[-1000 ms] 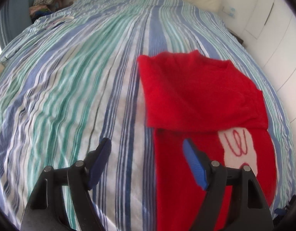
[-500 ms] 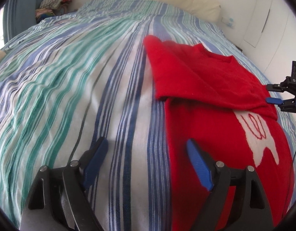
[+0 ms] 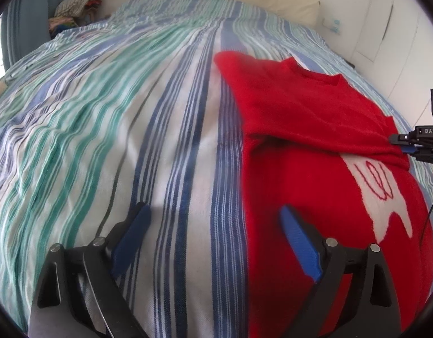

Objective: Fold small clothes

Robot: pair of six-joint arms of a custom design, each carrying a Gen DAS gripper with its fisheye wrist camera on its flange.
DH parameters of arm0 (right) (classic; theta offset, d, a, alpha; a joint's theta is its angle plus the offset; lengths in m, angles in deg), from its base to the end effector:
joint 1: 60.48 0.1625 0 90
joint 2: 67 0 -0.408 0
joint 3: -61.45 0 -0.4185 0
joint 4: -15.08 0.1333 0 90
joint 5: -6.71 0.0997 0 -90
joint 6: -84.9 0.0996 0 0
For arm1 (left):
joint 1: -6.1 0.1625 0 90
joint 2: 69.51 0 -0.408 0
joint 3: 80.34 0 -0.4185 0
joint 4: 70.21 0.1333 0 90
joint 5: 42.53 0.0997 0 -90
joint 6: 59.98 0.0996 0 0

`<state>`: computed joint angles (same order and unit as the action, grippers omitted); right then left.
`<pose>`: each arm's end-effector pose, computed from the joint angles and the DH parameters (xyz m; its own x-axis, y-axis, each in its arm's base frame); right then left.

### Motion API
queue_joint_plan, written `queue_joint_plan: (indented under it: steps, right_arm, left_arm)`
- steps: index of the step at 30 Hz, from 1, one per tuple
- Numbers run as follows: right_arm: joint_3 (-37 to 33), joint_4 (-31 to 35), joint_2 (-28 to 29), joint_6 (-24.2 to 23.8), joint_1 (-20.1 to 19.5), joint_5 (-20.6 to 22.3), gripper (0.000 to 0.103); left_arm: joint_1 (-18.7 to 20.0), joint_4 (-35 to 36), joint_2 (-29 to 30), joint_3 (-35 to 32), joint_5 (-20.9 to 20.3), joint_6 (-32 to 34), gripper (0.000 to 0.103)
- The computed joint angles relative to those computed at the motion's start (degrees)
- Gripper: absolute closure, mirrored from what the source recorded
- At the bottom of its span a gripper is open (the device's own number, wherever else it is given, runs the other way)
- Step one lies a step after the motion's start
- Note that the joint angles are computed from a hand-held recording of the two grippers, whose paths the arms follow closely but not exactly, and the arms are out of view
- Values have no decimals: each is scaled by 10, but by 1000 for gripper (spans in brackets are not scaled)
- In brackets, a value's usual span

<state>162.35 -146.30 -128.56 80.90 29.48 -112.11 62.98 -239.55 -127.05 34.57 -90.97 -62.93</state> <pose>0.0848 -0.6488 0.2349 -0.8739 0.1966 0.4446 -0.0605 0.8635 -0.5007 -0.1417 -0.5821 0.1225 -0.7874 0.1607 -0.5952 0.4668 0.7860 -0.4053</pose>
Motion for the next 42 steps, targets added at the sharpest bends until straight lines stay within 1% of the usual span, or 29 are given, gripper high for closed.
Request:
queue_joint_plan:
  steps: [1,2,3,5,6,8,9,10,11,12,13,15,17,19,20,22,24,26,27,28,29,30,31,33,34,35,38,40,42]
  right_arm:
    - [7,-9,-7,1,-2,16,70]
    - [17,-19,-17,-1,-2,28,56]
    - [31,-35,-29,-9,0,36,54]
    - [57,-45,-54,-43,7,54,53]
    - [67,-31,-69,-67,6,65,53]
    - [87,2,-92,-96,12,71,53]
    - [99,20,-103,-108,14,75,53]
    - [115,34,-117,-118,14,83,53]
    - [136,43,-133,-127,14,88,53]
    - [160,44,-147,-135,15,85,53]
    - [187,43,-163,-145,14,79,53]
    - [240,32,-184,-163,16,44,53]
    - [297,-3,-203,-179,17,5,52]
    - [349,-67,-227,-194,18,-6,52]
    - [369,-90,-240,-192,23,-10,52]
    - [400,-114,-269,-174,38,-17,52]
    - [430,-139,-303,-171,51,0,52]
    - [447,-154,-310,-183,62,11,47]
    - [448,-152,-304,-182,61,16,46]
    - [448,-133,-300,-176,53,29,46]
    - [441,-89,-295,-160,41,41,46]
    - [434,-46,-287,-145,29,44,46]
    - [434,-26,-282,-136,30,29,46]
    - [451,-31,-302,-150,47,12,46]
    - [453,-8,-316,-145,53,8,46]
    - [459,10,-331,-137,56,3,46]
    - [489,15,-379,-114,57,-6,46]
    - [501,18,-407,-100,58,-6,46]
    - [505,-5,-419,-101,63,-4,46]
  left_arm:
    - [-3,18,-6,-3,0,-8,9]
    - [-4,25,-13,-6,-12,-10,9]
    - [-4,26,-18,-9,-27,-10,9]
    - [-5,35,-12,-29,-39,-4,9]
    - [-6,42,-2,-43,-34,1,9]
    - [-2,59,26,-76,-13,13,8]
    - [2,72,43,-95,8,10,8]
    - [4,92,60,-112,49,-10,9]
    - [14,109,70,-126,76,-39,13]
    - [23,101,69,-126,78,-69,12]
    - [32,69,60,-116,56,-85,12]
    - [30,53,56,-103,66,-88,12]
    - [18,68,51,-94,88,-69,12]
    - [8,84,23,-66,85,-84,13]
    - [2,103,1,-49,82,-105,13]
    - [-12,120,-48,-5,54,-127,12]
    - [-31,146,-87,32,25,-142,11]
    - [-50,179,-112,60,-15,-154,11]
    - [-59,193,-123,75,-34,-157,11]
    - [-68,221,-130,86,-46,-167,11]
    - [-77,267,-132,90,-50,-187,11]
    - [-87,327,-132,90,-44,-220,11]
    - [-99,364,-135,98,-27,-246,11]
    - [-124,387,-155,121,-11,-271,10]
    - [-132,400,-166,127,-13,-282,10]
    - [-136,408,-177,132,-18,-294,10]
    - [-141,409,-218,147,-34,-326,10]
    - [-143,396,-245,160,-30,-339,10]
    - [-143,377,-261,167,-19,-340,10]
